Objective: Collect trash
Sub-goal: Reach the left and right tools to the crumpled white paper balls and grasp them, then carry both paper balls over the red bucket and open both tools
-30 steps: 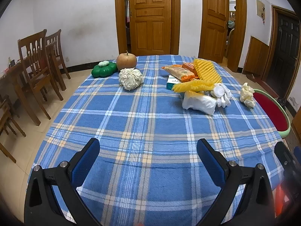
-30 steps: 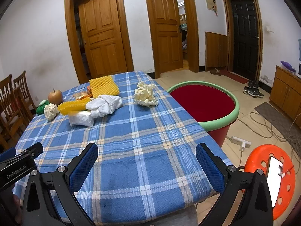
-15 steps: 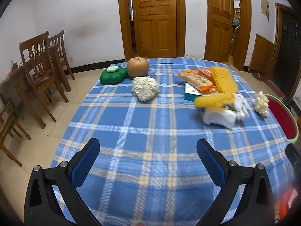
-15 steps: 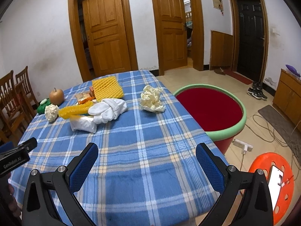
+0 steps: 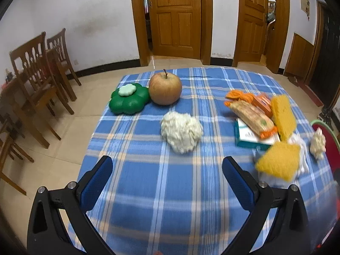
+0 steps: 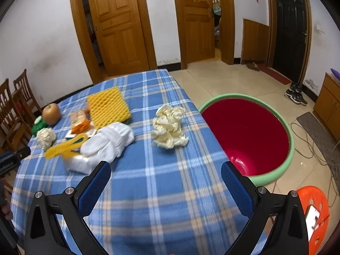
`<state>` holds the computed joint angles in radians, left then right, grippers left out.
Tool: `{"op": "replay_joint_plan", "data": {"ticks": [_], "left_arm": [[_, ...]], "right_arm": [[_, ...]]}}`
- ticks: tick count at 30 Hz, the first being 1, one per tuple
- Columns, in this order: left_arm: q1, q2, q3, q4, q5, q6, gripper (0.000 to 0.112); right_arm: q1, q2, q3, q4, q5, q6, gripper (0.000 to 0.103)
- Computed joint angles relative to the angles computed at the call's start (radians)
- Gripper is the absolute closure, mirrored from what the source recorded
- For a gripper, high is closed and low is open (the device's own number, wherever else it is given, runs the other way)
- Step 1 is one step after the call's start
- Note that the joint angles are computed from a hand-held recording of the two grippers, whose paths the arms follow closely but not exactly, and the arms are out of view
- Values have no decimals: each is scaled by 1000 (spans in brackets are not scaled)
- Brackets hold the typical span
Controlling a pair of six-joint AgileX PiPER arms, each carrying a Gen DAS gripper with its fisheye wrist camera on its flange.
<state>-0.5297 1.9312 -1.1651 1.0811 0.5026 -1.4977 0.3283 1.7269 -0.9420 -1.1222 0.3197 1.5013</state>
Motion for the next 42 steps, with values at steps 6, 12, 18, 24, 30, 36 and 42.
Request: {"op": "replay_joint_plan", "data": {"ticks": [6,12,18,24,30,36,42], "left_arm": [[85,114,-159,-187,-60,238,11],[114,225,-293,-283,-52,412,15],[156,278,-347,-502,-88,632,29],[188,288,-343,-727,-148,852,40],[203,270,-298,-788,-219,924,56],[183,206,-223,-680,-259,808,58],[141,72,-92,-410,-289,497,58]], "right_arm": [[-50,112,-168,280,36,-313,0],[-72,214,-296,368,74,-421,0],[-96,296,-406,526,98,-584,16],[-114,349,-479,688,140,-729,57],[-123,338,-452,710,99,-745,70],[-121,262,-363,661,40,-714,74],[-140,137,-226,610,-30,-657,74]]}}
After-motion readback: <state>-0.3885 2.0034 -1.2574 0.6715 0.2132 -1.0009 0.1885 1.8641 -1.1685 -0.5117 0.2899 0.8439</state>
